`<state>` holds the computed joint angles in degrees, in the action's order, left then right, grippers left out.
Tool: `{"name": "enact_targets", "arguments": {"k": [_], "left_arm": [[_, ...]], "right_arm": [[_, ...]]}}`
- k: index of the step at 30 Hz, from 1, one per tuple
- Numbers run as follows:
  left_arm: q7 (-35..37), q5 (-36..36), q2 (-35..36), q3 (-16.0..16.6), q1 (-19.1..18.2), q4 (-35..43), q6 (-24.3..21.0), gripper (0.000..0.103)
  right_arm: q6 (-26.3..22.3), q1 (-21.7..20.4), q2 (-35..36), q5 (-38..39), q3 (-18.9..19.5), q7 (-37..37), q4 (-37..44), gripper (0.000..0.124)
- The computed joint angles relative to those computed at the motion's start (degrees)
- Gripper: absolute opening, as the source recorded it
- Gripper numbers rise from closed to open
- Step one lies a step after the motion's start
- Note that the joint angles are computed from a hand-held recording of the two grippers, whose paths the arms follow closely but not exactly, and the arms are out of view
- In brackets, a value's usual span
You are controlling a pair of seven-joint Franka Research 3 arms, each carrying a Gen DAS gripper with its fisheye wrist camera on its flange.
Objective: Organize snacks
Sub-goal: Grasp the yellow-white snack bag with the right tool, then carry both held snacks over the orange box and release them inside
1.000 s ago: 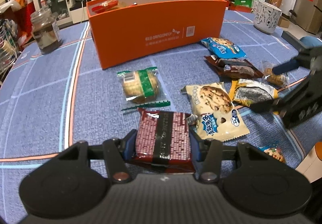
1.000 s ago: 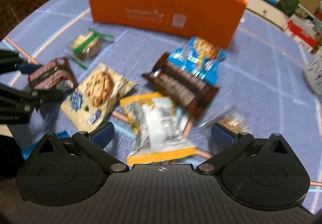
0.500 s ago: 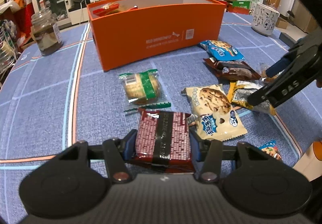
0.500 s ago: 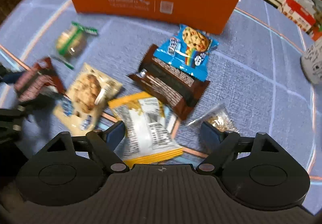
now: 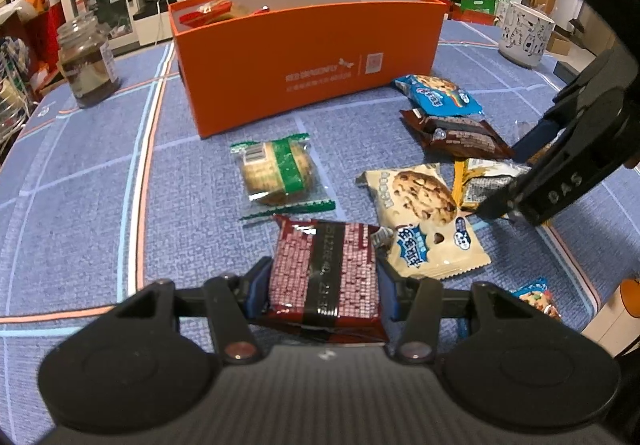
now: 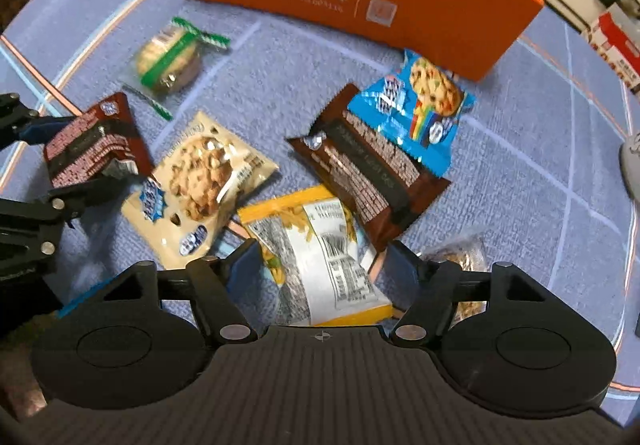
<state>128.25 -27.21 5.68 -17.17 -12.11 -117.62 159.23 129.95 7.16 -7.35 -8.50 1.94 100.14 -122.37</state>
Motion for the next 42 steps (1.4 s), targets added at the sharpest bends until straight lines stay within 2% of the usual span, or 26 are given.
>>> {"name": "enact_targets", "arguments": {"k": [4,5,8,10,13,14,20,24,30,36,38,42], "left_arm": [[-0.6,0.7,0.2,0.1,0.0,0.0,-0.3,0.052],[-0.8,0.9,0.2,0.1,0.0,0.0,-0.3,0.052],[-0.8,0.6,0.3,0.0,0.1,0.2,-0.5,0.052],[-1.1,0.9,0.3,0.0,0.1,0.2,-0.5,0.052],[-1.4,0.9,0.4,0.0,0.1,0.2,-0.4,0.052],[-1.2,0.7,0.3,-0.1,0.2,0.3,-0.4,0.052],[1.0,-2.7,-0.2,-0.3,0.5,0.2,0.0,0.052],[4.0,-7.1,-1.5,-0.4,0.4,-0.2,1.3,0.052],[7.7,-12.9,-3.4,0.2,-1.1,-1.4,6.5,0.052],[8.6,-14.6,-3.6,0.4,-2.4,-2.0,13.7,0.052],[8.2,-14.1,-3.4,0.3,-2.7,-2.1,15.7,0.052],[3.4,-8.6,-2.9,0.1,-2.6,-2.3,19.2,0.052]], "right_arm": [[-1.1,0.2,0.6,-0.2,0.0,-1.5,1.0,0.062],[-1.9,0.3,1.1,0.2,-0.1,-2.1,1.5,0.066],[-2.9,0.0,1.8,4.6,-1.2,-4.3,2.0,0.076],[-2.2,-0.3,1.3,7.3,-1.7,-4.6,1.2,0.074],[-1.5,-0.4,0.1,7.8,-1.3,-4.6,0.3,0.05],[-1.5,-0.4,-0.2,7.7,-1.2,-3.9,0.2,0.037],[0.0,-1.5,-1.9,9.8,-1.5,-0.6,-1.1,0.019],[1.8,-1.8,-5.3,8.4,-0.9,0.6,-3.2,0.019],[4.8,-1.8,-9.9,6.5,1.2,2.5,-6.2,0.019],[10.8,-4.5,-12.9,-4.2,6.2,11.9,-8.8,0.019],[12.8,-4.9,-13.4,-6.5,6.7,14.2,-9.2,0.019],[15.0,-5.6,-13.4,-9.8,7.4,17.6,-9.2,0.019]]}}
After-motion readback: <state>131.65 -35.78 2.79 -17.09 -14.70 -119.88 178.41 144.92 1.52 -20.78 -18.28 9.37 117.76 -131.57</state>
